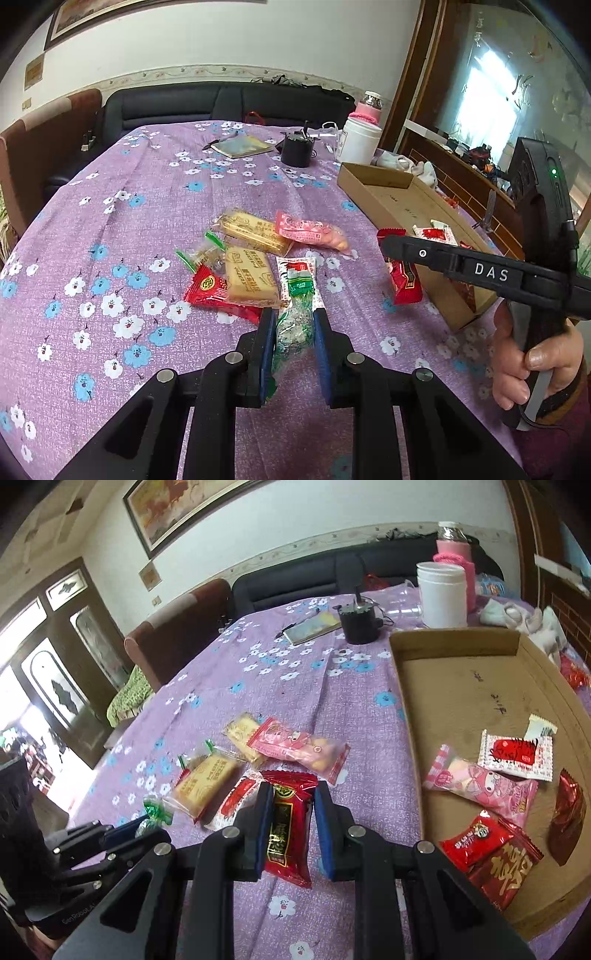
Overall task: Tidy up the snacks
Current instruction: 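Carry the red-and-gold pack and green candy over the tray with both tools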
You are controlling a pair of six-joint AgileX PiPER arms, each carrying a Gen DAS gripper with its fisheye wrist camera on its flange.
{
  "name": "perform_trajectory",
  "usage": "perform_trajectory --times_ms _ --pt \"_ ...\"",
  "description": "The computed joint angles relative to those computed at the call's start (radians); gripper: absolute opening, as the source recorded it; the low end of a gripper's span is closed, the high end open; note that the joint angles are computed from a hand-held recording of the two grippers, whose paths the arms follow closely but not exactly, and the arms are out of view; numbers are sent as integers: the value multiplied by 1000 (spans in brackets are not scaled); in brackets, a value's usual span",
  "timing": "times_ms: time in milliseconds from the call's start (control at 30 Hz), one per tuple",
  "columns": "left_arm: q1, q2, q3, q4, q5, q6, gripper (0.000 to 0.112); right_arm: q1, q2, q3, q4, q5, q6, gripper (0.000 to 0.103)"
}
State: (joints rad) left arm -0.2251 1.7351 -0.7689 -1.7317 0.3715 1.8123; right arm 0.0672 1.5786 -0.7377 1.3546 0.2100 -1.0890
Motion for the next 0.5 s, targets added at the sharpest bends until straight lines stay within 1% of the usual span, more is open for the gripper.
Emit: perform_trajectory --times_ms 100,167,300,333,400,467,500 --pt "-6 -14 -5 31 -1 -40 21 -20 -37 -3 -109 28 115 21" --pt "-14 -22 -15 75 1 -89 21 -37 -68 -4 -161 43 158 21" --pt "-49 -26 -48 156 -8 -189 21 -106 -133 7 -218 85 170 21" --pt "-63 -25 -60 178 -11 -217 21 -125 -139 9 -215 96 160 21" --pt "-89 -17 -87 232 -13 -281 21 -195 -155 23 -169 130 87 21" --pt "-124 -2 -120 289 -22 -353 21 -276 -163 39 -93 164 -4 21" --pt "-149 9 -146 335 -30 -408 21 -336 -158 51 -29 197 -75 21"
